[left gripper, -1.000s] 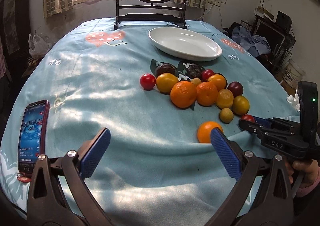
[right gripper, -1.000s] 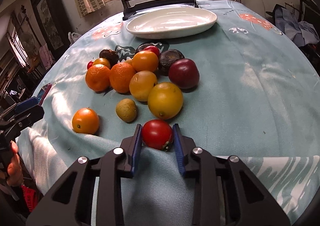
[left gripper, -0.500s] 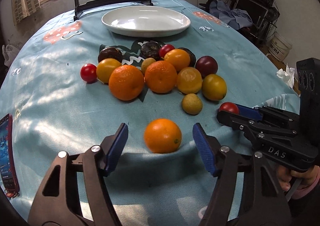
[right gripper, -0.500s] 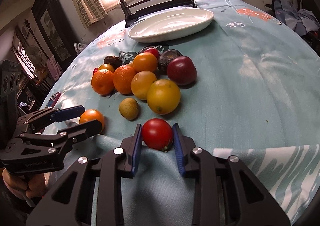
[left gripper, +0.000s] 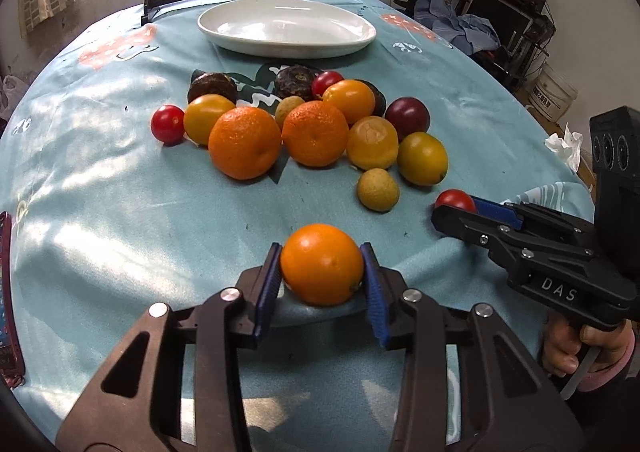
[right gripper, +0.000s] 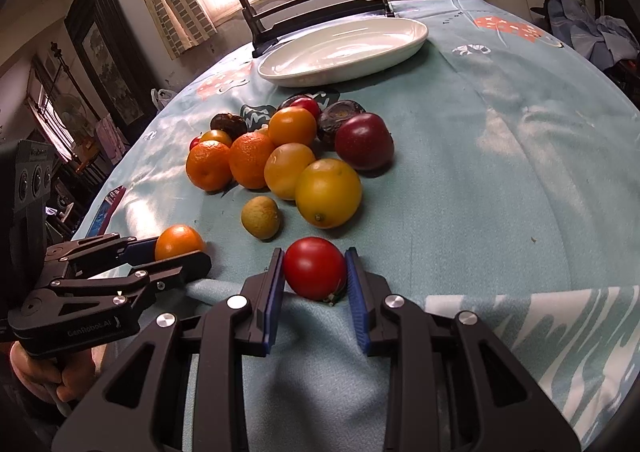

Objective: Organize fruits
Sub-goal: 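Carry the tomato and orange onto the white plate while both tools open to release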

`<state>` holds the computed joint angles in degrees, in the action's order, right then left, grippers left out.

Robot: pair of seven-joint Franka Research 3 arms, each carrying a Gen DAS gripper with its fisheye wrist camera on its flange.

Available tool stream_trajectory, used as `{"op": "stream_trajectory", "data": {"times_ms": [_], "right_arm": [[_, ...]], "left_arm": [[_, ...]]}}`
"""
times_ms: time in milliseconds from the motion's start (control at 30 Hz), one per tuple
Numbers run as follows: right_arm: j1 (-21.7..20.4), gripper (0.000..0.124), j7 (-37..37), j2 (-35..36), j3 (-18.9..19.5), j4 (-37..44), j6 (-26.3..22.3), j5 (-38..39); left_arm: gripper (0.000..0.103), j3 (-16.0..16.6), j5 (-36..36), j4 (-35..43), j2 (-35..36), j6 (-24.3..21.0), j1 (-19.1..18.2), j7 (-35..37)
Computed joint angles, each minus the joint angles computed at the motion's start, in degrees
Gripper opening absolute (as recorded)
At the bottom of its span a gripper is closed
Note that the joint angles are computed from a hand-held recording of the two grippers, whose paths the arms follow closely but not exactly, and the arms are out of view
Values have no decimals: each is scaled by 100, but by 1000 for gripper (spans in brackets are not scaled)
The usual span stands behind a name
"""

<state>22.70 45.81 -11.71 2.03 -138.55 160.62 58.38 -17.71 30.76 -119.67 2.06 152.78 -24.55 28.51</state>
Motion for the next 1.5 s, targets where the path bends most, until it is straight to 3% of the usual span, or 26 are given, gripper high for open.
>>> {"op": "stream_trajectory", "data": {"times_ms": [133,233,333,400,567,667,800,867,900,967,1033,1167,1233,1367,1500], "right_arm": [[62,30,-579,-159,-231,170,-408,793],[38,30,-1093,-30,-209,593,-180,1367],[-87,30,-1258,641,-135,1502,-1,1543],[-258,30,-886,1250,-44,2199,-56,1125],[-329,30,1086,2945,-74,4028,-250,-1190],[-368,30,1670,3573,-96,4767,-558,-1853],[-546,31,1911,3913,84,5200,-773,-2283],[-628,36,1992,3967,184,5267,-832,-2481],[-660,39,2069,3959,228,5256,-850,-2573],[-805,51,2153,3898,364,5191,-892,-2613],[-1021,51,2087,3721,547,5015,-954,-2414],[-1367,53,1178,2824,925,3938,-545,-1390],[-1465,54,418,2214,1048,3198,-348,-494],[-1315,55,-671,1175,956,1902,-219,818],[-986,55,-751,592,737,1009,-125,1035]], "left_arm": [[39,82,130,45,-118,292,116,-20],[40,172,452,485,59,259,233,-46],[40,291,415,1225,538,249,352,264],[40,369,174,1915,1031,119,408,642],[40,529,-499,3870,2429,-759,411,1597],[40,651,-785,4678,3030,-1321,336,1928],[40,714,-1109,5520,3600,-1773,266,2323],[49,874,-1012,5689,3711,-1853,136,2316],[67,953,-940,5715,3710,-1871,67,2251],[75,1154,-679,5517,3530,-1833,-76,1935],[87,1126,-581,4933,3119,-1532,-33,1771],[94,1164,39,3232,1897,-862,-90,862],[97,1065,306,2457,1335,-624,-47,470],[97,771,709,1118,365,-356,68,-253],[98,429,1225,178,-259,-273,200,-1067]]}}
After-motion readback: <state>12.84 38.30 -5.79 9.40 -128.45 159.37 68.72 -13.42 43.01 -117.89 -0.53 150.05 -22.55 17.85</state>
